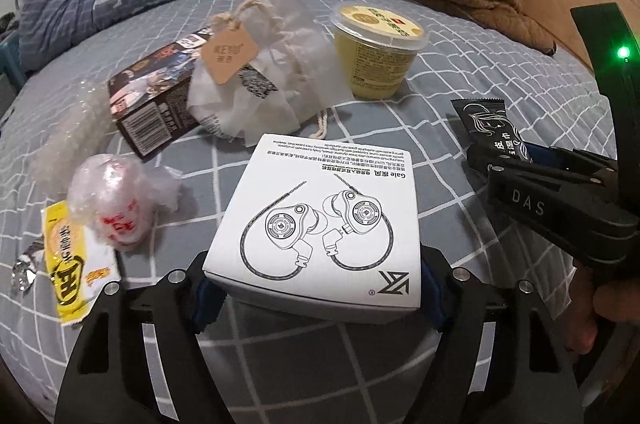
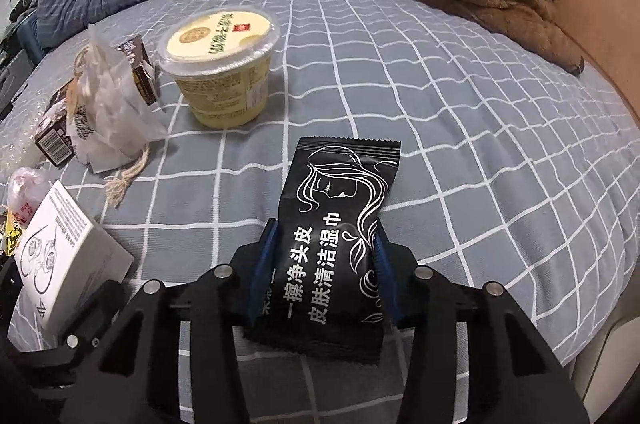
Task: Collect trash
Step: 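Grasp the white earphone box with the left tool while the right tool grasps the black packet, then carry the box and black packet in both tools toward the bin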
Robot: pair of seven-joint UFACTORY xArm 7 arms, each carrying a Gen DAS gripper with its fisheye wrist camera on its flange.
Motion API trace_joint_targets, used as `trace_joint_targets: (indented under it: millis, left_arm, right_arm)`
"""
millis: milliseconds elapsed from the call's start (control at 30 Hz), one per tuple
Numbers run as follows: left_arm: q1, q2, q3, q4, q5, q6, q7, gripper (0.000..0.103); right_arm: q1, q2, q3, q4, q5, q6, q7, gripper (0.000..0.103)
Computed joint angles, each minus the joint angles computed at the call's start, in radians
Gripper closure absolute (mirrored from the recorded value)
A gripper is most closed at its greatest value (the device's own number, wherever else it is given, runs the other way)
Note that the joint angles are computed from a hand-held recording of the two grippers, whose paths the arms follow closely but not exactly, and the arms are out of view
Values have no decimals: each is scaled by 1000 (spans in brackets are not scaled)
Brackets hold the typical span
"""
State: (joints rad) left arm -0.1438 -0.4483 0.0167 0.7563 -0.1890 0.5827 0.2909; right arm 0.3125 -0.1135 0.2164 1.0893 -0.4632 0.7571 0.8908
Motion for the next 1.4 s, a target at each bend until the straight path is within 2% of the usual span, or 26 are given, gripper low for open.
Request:
trace_joint_targets:
  millis: [600, 1400]
  left_arm:
    - [57, -170, 37, -50, 28, 119, 12, 29]
    - [103, -347, 70, -82, 54, 242, 5, 29]
  right_arm:
    - [23, -52, 47, 1, -68, 26, 42, 60]
    - [61, -133, 130, 7, -66, 102, 85, 60]
